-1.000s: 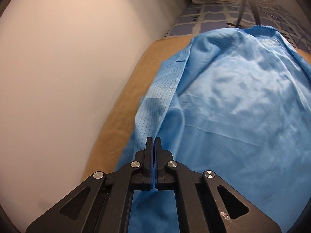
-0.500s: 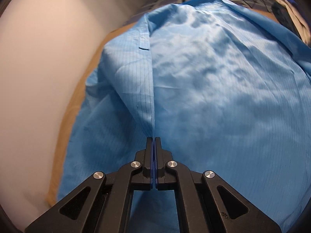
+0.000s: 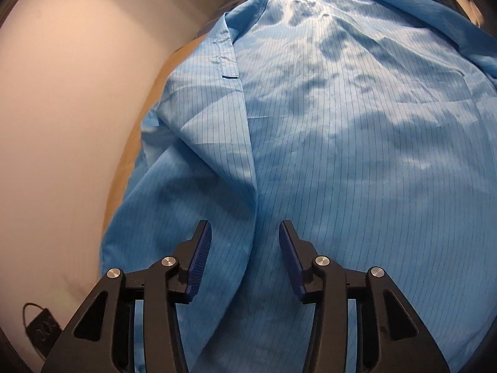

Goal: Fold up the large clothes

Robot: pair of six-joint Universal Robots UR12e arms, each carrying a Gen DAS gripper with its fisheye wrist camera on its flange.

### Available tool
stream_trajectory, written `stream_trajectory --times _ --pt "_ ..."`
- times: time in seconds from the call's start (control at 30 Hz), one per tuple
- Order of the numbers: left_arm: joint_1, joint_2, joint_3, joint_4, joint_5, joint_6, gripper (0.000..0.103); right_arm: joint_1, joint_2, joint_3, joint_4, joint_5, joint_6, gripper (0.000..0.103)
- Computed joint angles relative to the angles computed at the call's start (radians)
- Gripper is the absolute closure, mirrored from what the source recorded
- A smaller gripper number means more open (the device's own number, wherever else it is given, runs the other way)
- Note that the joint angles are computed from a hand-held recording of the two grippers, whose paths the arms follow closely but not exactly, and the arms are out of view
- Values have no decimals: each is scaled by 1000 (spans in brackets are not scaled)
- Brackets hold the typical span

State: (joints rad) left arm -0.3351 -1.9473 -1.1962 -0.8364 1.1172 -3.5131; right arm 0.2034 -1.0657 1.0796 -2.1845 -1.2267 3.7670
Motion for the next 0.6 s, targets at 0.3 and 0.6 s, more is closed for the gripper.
stream_trajectory --times 0.3,0.6 --pt "1 66 -67 48 56 23 103 11 24 -22 -4 103 -78 102" --pt "33 132 -148 43 154 -17 103 71 66 -128 103 171 -259 102"
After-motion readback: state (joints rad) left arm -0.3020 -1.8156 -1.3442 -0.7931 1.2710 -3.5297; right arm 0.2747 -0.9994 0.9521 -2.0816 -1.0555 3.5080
